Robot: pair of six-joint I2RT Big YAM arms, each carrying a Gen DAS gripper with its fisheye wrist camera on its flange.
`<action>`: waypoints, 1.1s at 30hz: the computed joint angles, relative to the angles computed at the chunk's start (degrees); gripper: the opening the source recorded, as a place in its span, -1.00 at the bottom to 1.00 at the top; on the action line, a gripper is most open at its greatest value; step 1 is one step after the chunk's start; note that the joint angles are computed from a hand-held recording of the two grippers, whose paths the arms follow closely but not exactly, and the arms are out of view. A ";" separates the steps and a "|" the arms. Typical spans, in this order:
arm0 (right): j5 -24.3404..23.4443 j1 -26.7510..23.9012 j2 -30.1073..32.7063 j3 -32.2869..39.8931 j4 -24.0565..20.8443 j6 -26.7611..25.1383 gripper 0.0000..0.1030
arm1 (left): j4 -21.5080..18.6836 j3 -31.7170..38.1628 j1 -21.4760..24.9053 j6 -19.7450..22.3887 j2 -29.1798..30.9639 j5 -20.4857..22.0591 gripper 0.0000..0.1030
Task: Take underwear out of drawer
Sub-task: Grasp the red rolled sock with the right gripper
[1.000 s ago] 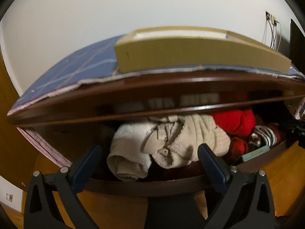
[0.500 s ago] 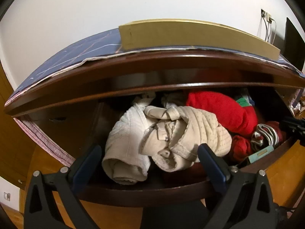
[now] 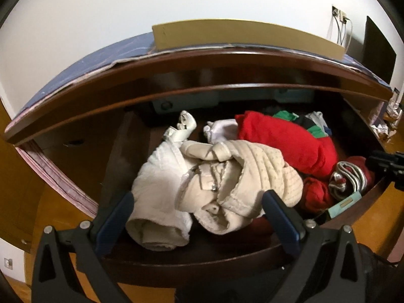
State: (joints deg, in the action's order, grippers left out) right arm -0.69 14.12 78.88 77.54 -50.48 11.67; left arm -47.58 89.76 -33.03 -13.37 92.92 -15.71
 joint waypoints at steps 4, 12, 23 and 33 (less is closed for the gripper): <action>-1.25 -0.48 0.87 1.26 -1.51 -0.41 -0.22 | 0.85 -1.45 -0.30 -0.38 -1.02 -0.29 0.99; -1.53 -0.78 2.53 3.93 -5.46 -0.77 -0.22 | -1.35 0.54 -0.31 -0.92 -0.04 0.08 1.00; -8.16 -1.42 3.10 6.61 -3.28 -1.67 -0.21 | -0.18 -0.07 0.14 1.73 -1.51 0.25 0.99; -8.07 4.59 19.99 27.97 -15.01 -16.62 -0.01 | 0.84 1.46 2.28 5.93 -3.25 0.23 0.99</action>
State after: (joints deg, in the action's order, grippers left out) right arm -8.76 18.71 98.88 105.52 -65.49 -4.95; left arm -46.74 91.22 -30.75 -7.44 89.67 -15.48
